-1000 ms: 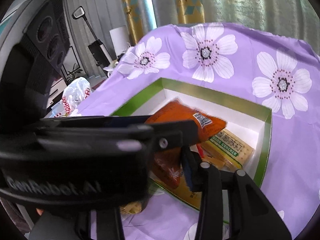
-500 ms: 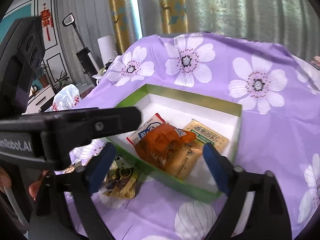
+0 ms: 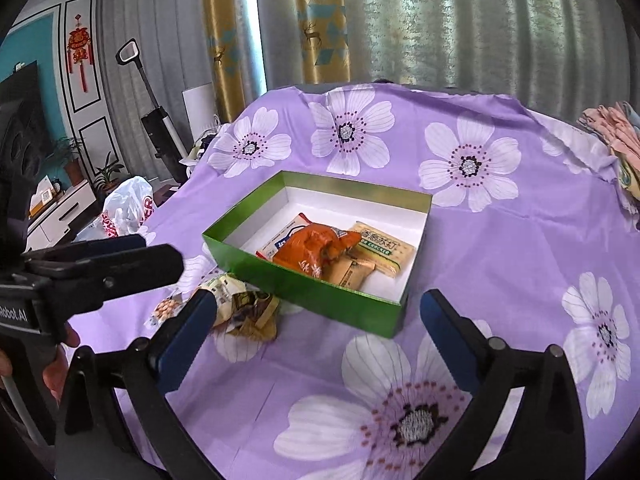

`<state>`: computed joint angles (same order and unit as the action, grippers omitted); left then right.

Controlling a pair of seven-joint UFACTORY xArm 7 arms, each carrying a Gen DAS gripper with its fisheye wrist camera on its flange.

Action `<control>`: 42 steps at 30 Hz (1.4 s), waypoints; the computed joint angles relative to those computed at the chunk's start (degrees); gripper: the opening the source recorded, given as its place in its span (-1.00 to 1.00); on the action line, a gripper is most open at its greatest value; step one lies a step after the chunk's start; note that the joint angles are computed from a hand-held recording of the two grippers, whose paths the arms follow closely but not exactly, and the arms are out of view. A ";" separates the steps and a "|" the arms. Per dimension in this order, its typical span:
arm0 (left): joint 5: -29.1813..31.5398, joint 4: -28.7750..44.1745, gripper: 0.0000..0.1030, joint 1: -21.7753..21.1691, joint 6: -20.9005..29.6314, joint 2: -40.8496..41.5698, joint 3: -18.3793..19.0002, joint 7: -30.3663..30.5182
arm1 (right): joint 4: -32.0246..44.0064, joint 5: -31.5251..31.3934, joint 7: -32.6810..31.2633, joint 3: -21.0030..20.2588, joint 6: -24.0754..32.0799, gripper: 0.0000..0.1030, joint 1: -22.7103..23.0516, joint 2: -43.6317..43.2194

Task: Organize snacks
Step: 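Withdraw the left tool and move it to the white peanut bag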

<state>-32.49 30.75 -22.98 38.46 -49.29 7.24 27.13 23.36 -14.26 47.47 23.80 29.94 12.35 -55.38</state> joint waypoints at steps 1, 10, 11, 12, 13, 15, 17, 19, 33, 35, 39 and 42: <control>0.16 -0.31 0.97 0.31 0.66 -0.91 0.17 -0.23 | -0.09 0.19 0.12 0.07 0.52 0.99 0.50 -0.68; 2.73 -2.66 0.97 3.45 4.79 -7.81 0.53 -1.87 | 0.86 0.92 2.17 2.84 5.96 0.99 3.52 -5.13; 3.16 -3.19 0.97 3.80 5.16 -8.91 0.35 -2.09 | 0.95 0.96 2.37 3.02 6.31 0.99 3.75 -5.33; 3.50 -3.48 0.97 3.98 5.56 -9.59 0.51 -2.16 | 1.05 1.05 2.71 3.36 6.78 0.99 4.02 -5.62; 3.74 -3.64 0.97 4.08 5.96 -10.09 0.68 -2.24 | 1.16 1.14 3.00 3.64 7.19 0.99 4.33 -5.85; 4.22 -4.04 0.97 4.48 6.56 -11.04 0.96 -2.42 | 1.40 1.20 3.37 4.02 7.87 0.99 4.85 -6.06; 4.72 -4.35 0.97 4.92 7.17 -11.78 1.21 -2.60 | 1.73 1.25 3.84 4.55 8.48 0.99 5.29 -6.11; 5.00 -4.60 0.97 5.27 7.68 -12.25 1.53 -2.74 | 1.93 1.30 4.23 4.87 8.90 0.99 5.78 -6.14; 6.89 -7.85 0.97 10.41 11.57 -12.56 5.64 -0.35 | 0.53 2.71 6.42 5.14 6.12 0.99 9.90 -1.59; 7.31 -8.40 0.97 11.29 12.08 -11.76 5.87 0.59 | -0.41 3.34 6.68 4.48 4.27 0.99 10.82 0.06; 7.19 -9.52 0.97 13.13 12.48 -9.32 7.32 2.76 | -2.20 4.88 6.87 2.80 -0.88 0.99 13.08 4.16; 5.59 -9.55 0.97 14.02 12.62 -7.11 8.72 4.20 | -2.67 5.41 6.68 2.05 -4.89 0.99 13.93 8.13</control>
<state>-26.90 21.20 -8.96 51.08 -56.40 15.96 31.33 20.69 -8.85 54.15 25.84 25.06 26.28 -47.25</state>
